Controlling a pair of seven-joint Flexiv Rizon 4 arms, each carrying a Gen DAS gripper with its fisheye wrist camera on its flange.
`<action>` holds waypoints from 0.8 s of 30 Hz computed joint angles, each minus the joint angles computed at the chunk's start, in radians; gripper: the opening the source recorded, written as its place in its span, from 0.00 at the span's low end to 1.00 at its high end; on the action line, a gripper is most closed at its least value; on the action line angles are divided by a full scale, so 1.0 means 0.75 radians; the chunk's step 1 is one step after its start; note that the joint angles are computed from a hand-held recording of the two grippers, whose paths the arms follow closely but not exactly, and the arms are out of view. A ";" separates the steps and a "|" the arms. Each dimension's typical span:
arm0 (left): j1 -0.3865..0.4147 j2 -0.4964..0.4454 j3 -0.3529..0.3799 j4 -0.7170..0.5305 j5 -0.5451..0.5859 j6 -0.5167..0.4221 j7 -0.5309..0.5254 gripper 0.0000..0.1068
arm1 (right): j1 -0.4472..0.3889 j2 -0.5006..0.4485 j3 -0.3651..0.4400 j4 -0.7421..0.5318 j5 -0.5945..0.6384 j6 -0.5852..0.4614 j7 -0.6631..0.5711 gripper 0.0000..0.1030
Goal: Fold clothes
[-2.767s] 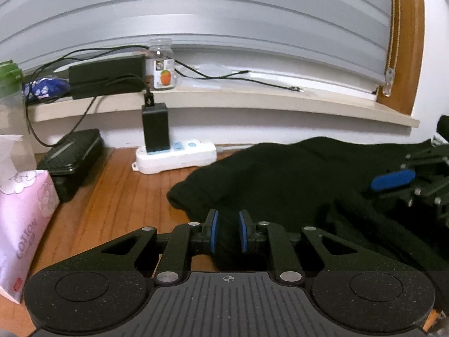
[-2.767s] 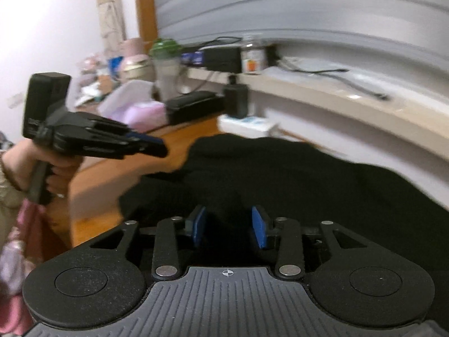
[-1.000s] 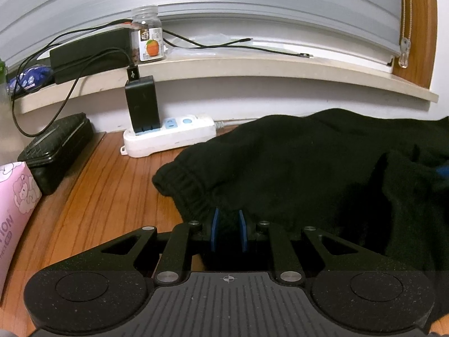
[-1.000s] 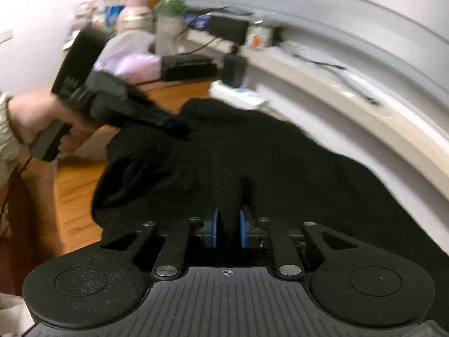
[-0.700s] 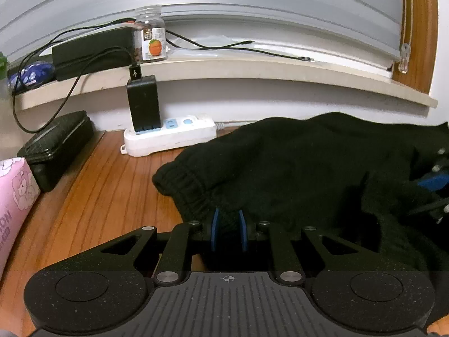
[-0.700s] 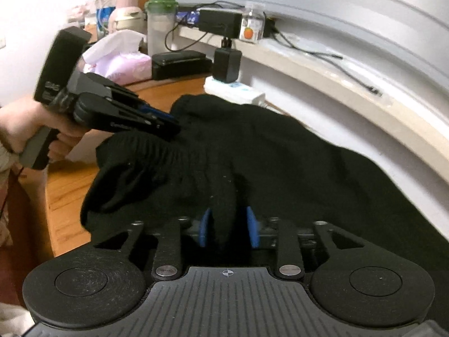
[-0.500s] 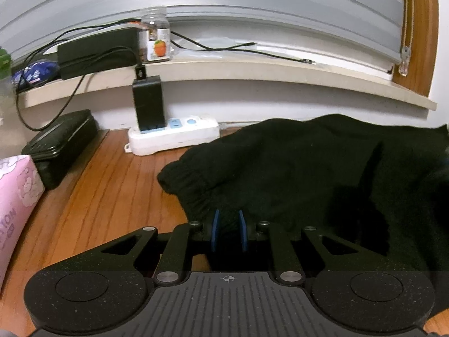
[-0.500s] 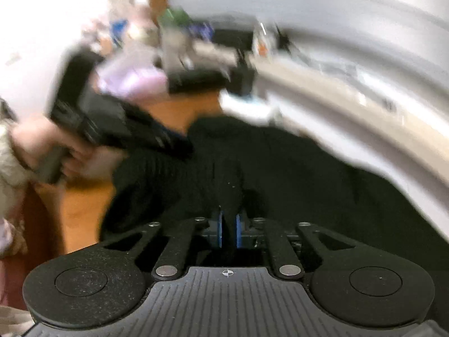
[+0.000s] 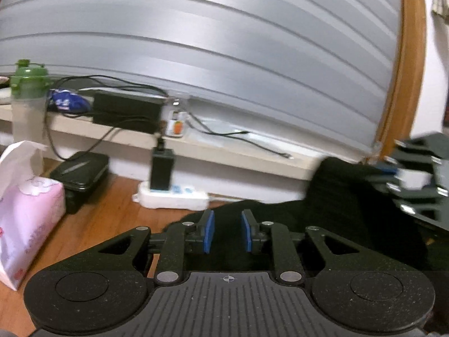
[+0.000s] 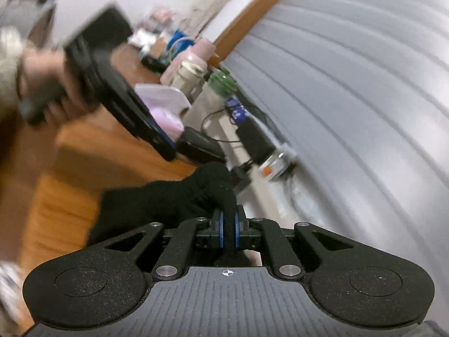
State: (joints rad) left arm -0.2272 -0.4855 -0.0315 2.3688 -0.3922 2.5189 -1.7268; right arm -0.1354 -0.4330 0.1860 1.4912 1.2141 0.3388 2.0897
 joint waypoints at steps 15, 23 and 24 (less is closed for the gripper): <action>0.209 -0.156 -0.056 -0.084 0.386 0.115 -0.203 0.56 | 0.020 -0.142 0.063 -0.083 0.011 0.069 -0.173 0.08; 0.315 -0.179 -0.121 -0.181 0.606 -0.054 -0.244 0.64 | -0.037 -0.161 0.089 -0.094 0.060 0.010 -0.230 0.08; 0.339 -0.187 -0.138 -0.198 0.650 -0.088 -0.251 0.62 | -0.046 -0.162 0.092 -0.094 0.072 -0.001 -0.249 0.08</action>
State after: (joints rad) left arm 0.0271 -0.6261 -0.1349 2.2206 0.0951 2.4526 -1.9152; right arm -0.1699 -0.5545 0.2550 1.4207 1.2680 0.3384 1.9032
